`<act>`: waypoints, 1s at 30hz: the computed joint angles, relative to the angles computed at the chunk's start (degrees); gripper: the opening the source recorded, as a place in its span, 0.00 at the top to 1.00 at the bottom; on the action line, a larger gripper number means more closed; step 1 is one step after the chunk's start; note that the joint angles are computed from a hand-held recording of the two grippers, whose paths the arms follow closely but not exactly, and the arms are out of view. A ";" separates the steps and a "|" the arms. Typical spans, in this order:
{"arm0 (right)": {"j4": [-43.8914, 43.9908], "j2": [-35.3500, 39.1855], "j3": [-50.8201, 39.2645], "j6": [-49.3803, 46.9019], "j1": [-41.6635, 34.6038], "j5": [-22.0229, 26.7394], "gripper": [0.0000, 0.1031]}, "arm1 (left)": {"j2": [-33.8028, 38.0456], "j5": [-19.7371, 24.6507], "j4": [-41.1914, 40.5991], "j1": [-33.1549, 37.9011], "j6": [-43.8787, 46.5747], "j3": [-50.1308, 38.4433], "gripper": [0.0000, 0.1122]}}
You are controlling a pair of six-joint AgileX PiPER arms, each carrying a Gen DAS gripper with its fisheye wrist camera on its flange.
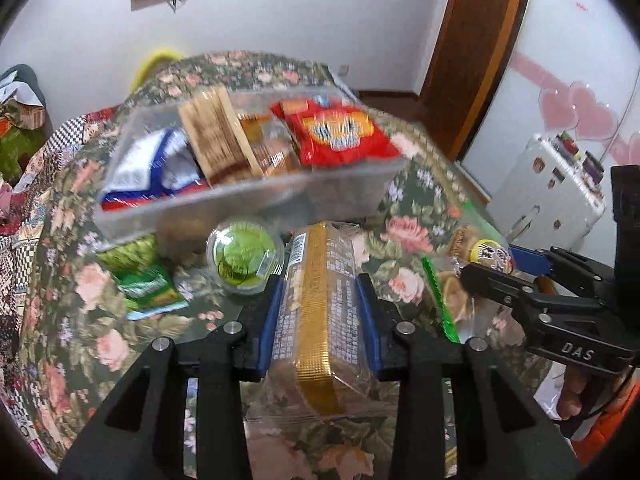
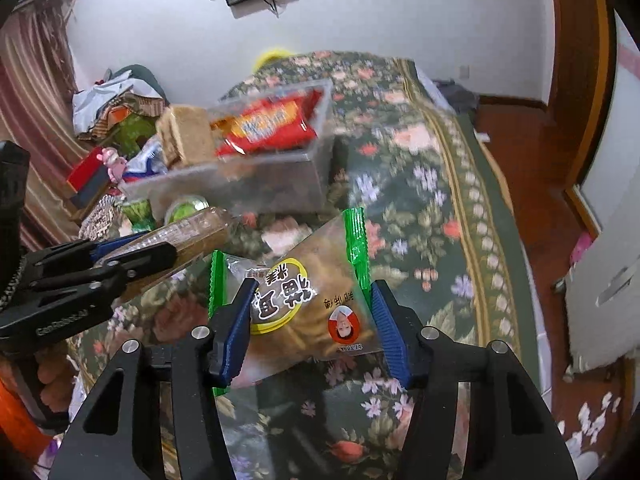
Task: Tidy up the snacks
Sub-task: 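Carry the biscuit pack into the box with left tool while right tool drops cracker bag in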
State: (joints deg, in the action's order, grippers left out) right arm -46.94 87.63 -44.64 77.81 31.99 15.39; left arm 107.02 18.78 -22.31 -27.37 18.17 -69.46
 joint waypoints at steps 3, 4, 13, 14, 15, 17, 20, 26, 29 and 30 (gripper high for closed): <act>-0.68 -0.71 -1.66 -0.18 0.77 1.34 0.49 | -3.42 0.09 -2.91 1.57 2.87 1.71 0.68; -0.90 -0.82 -2.44 -0.27 0.98 1.80 0.49 | -4.46 0.06 -3.46 2.11 3.27 1.99 0.68; -4.63 1.05 -9.89 0.41 1.02 2.58 0.49 | -8.04 1.48 -7.92 7.75 7.76 -0.60 0.68; -4.65 1.46 -10.78 0.12 0.96 2.54 0.49 | -7.95 1.75 -8.07 8.47 7.94 -1.27 0.68; -4.85 1.94 -11.74 -0.06 0.89 2.48 0.49 | -7.36 2.08 -8.35 9.29 8.03 -2.58 0.68; -4.90 3.27 -13.96 -1.06 0.35 2.11 0.49 | -6.38 2.84 -9.09 10.53 8.42 -4.55 0.68; -3.85 5.98 -18.34 -3.25 -0.60 1.78 0.49 | -4.27 2.55 -7.29 11.86 6.51 -8.04 0.68; 3.35 12.00 -27.36 -12.12 -2.10 1.89 0.49 | 1.52 3.55 -4.58 13.96 4.08 -15.17 0.68; 7.18 16.68 -33.69 -16.52 -2.74 3.29 0.49 | 5.22 5.03 -1.41 14.34 1.00 -19.67 0.68; 9.53 18.13 -35.60 -18.63 -3.18 3.30 0.49 | 6.77 5.40 0.10 14.33 -0.45 -21.50 0.68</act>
